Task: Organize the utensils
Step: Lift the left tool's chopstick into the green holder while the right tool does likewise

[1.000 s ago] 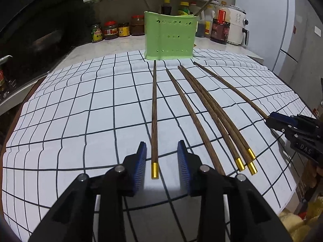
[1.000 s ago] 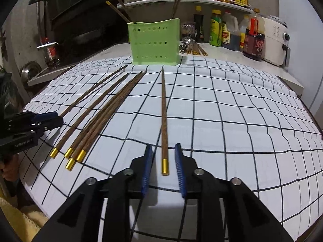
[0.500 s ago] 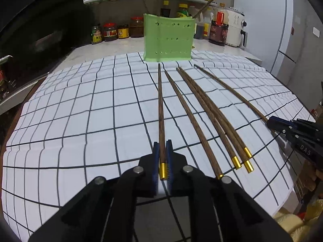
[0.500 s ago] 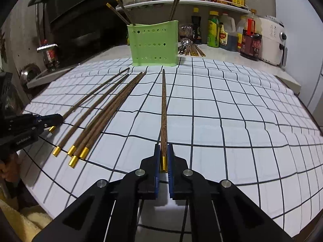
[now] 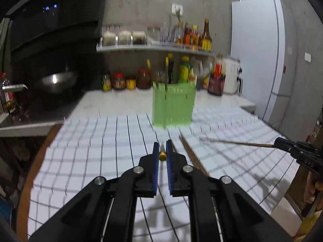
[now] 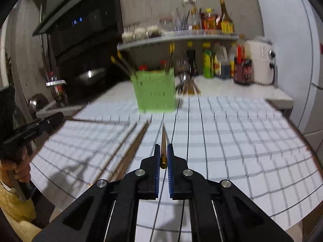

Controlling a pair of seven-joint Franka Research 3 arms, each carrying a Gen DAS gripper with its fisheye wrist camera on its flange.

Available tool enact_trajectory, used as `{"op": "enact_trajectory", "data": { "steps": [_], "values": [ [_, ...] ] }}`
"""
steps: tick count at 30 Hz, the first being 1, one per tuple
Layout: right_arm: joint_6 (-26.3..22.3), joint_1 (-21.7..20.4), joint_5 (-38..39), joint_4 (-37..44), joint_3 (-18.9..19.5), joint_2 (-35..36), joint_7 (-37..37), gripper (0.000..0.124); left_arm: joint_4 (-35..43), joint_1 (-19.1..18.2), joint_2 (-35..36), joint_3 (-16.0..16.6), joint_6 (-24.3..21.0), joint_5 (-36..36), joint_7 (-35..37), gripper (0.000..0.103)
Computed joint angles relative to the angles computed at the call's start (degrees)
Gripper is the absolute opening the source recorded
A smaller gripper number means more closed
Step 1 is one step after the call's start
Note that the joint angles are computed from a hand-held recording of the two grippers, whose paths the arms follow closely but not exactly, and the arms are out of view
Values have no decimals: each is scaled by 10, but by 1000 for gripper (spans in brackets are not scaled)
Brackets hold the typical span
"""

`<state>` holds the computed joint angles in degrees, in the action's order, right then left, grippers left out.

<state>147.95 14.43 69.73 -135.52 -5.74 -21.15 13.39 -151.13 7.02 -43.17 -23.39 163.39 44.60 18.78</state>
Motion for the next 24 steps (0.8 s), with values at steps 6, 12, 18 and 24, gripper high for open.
{"op": "enact_trajectory", "data": {
  "steps": [6, 12, 18, 24],
  "values": [
    [9, 9, 52, 37, -7, -14, -36, 7, 19, 25, -25, -17, 11, 24, -14, 7],
    [14, 12, 64, 70, -2, -6, -47, 7, 24, 36, -35, -18, 27, 31, -12, 7],
    [22, 14, 57, 93, 6, 15, -42, 7, 20, 34, -33, -3, 47, 17, 1, 7],
    [43, 17, 59, 121, 15, 42, -42, 7, 24, 23, -14, 17, 62, -13, 46, 7]
  ]
}}
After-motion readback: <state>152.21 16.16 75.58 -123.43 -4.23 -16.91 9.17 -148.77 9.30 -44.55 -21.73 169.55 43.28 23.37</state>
